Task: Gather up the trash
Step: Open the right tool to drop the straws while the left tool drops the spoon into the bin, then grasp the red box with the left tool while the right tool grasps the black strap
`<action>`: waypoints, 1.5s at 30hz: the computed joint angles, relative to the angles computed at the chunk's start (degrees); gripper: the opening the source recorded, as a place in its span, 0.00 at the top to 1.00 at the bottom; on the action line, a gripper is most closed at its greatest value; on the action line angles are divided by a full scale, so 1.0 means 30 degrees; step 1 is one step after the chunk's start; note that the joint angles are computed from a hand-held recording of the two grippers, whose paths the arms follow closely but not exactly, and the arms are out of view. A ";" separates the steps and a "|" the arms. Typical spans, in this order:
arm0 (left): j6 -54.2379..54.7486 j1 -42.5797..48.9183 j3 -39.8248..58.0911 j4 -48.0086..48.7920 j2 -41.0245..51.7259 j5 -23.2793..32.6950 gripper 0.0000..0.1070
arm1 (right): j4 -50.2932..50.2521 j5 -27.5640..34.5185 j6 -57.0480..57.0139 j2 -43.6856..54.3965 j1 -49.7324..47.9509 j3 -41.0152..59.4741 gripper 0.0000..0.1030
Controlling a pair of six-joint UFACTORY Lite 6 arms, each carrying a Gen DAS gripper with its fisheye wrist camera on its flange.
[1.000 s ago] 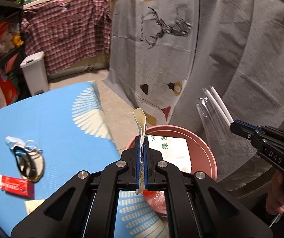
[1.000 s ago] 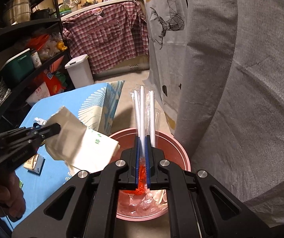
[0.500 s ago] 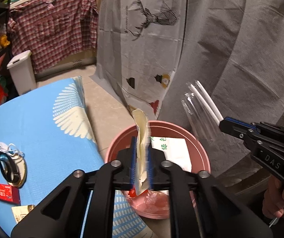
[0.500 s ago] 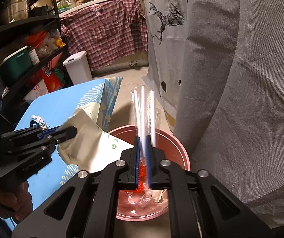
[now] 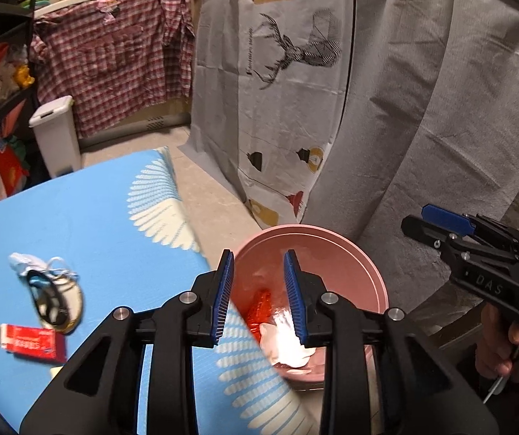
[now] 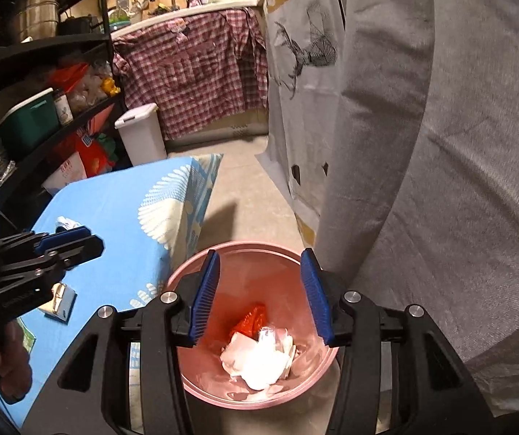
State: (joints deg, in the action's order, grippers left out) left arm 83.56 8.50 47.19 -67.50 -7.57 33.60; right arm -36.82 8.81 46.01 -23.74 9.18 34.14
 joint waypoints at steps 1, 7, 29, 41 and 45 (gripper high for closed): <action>0.0015 0.0464 -0.0047 0.0183 -0.0246 0.0326 0.73 | -0.0978 0.0087 0.1061 -0.0255 0.0274 -0.0079 0.54; 0.0385 0.4467 0.0342 0.1192 -0.1334 0.3102 0.73 | -0.6577 0.0779 0.7232 -0.1552 0.2468 -0.0386 0.54; 0.1046 1.5895 1.0949 0.2344 0.7457 0.7885 0.85 | -1.9878 0.1185 2.3263 0.6113 1.0345 0.4693 0.86; 0.0351 1.5100 1.3442 0.2285 1.0424 0.5914 0.85 | -2.9270 0.0958 3.2653 1.2811 1.1161 0.9428 0.86; 0.0123 1.4593 1.3996 0.2273 1.1251 0.5221 0.85 | -3.0640 0.0822 3.3727 1.4981 1.1224 1.1417 0.86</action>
